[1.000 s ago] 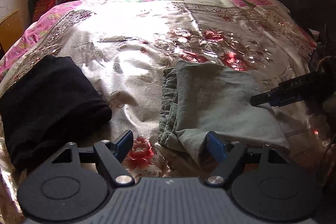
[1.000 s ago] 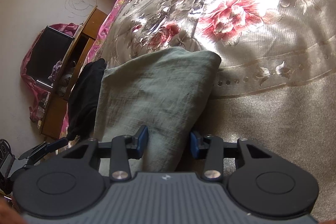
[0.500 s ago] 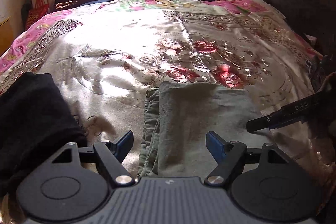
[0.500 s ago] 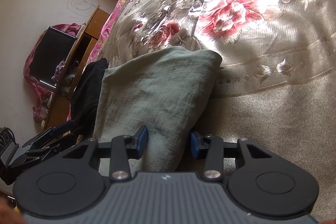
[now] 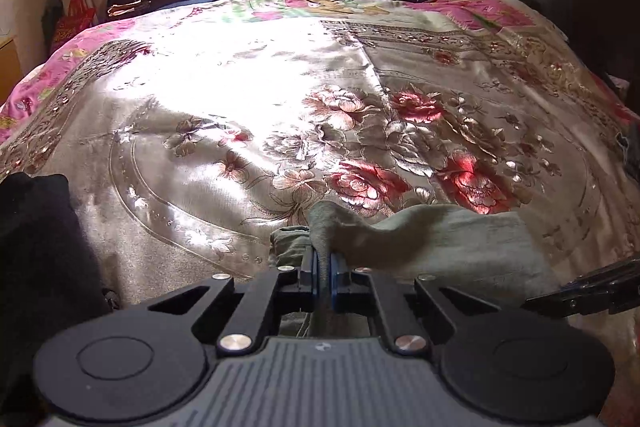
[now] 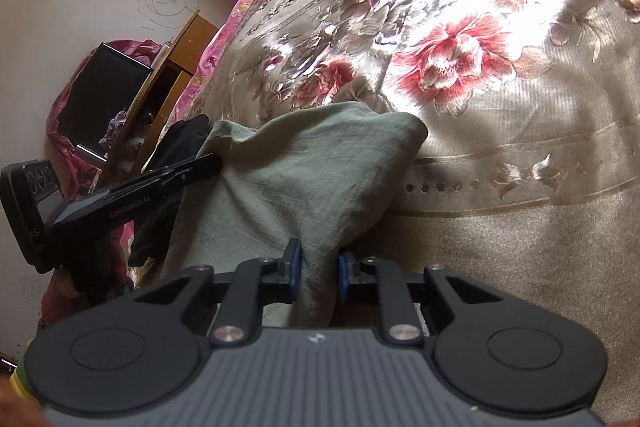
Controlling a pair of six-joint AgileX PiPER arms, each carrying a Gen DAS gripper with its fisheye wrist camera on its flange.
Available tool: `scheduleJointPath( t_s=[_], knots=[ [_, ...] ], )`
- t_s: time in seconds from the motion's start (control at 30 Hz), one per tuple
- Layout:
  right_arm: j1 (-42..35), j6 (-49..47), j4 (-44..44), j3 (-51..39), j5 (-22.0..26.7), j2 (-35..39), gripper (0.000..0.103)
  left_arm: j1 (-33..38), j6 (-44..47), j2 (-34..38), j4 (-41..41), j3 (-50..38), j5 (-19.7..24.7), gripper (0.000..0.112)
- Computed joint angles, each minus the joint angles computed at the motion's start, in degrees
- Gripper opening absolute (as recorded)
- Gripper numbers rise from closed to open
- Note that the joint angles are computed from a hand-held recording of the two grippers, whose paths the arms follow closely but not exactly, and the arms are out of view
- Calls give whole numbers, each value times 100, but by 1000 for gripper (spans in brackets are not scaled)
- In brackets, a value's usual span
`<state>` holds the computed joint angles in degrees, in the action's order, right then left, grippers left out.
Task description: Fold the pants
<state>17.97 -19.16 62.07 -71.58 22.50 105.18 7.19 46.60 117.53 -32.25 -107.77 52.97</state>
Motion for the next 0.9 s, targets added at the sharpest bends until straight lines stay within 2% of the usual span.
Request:
scheduleJointPath(
  t_s=[0.07,0.17,0.23,0.3,0.4,0.5,0.57,0.6,0.63,0.67,0.73,0.8,0.9],
  knots=[
    [3,312,-202,-160,28,135,21,-154,-143,139,475,45,-272,24],
    [-23,253,-117,-102,59,83,25,-95,76,-57,265,414,-554,33],
    [-75,-201,281,74,96,-17,37,84,9,-83,104,278,-230,43],
    [-122,-593,675,169,159,-31,43,265,86,-192,-25,331,-58,59],
    [-121,-814,1092,100,235,154,44,401,197,-228,-1,474,221,67],
    [-58,-1077,1469,-34,212,384,44,310,94,-234,202,809,80,68],
    [-43,-600,1060,-214,202,479,30,290,-77,-280,17,1007,44,66],
    [-90,-475,971,-259,304,496,16,229,-62,-379,-5,1170,-93,63],
    [-188,-579,1110,-221,452,459,13,177,-32,-467,5,1288,-198,62],
    [-286,-814,1304,-105,533,355,12,131,-17,-548,-66,1366,-207,58],
    [-402,-868,1136,132,492,43,11,122,-22,-614,-401,1375,37,50],
    [-592,-551,581,430,422,-382,11,33,68,-686,-710,1422,230,45],
    [-941,319,-628,622,482,-726,11,-354,141,-779,-964,1601,119,45]
  ],
)
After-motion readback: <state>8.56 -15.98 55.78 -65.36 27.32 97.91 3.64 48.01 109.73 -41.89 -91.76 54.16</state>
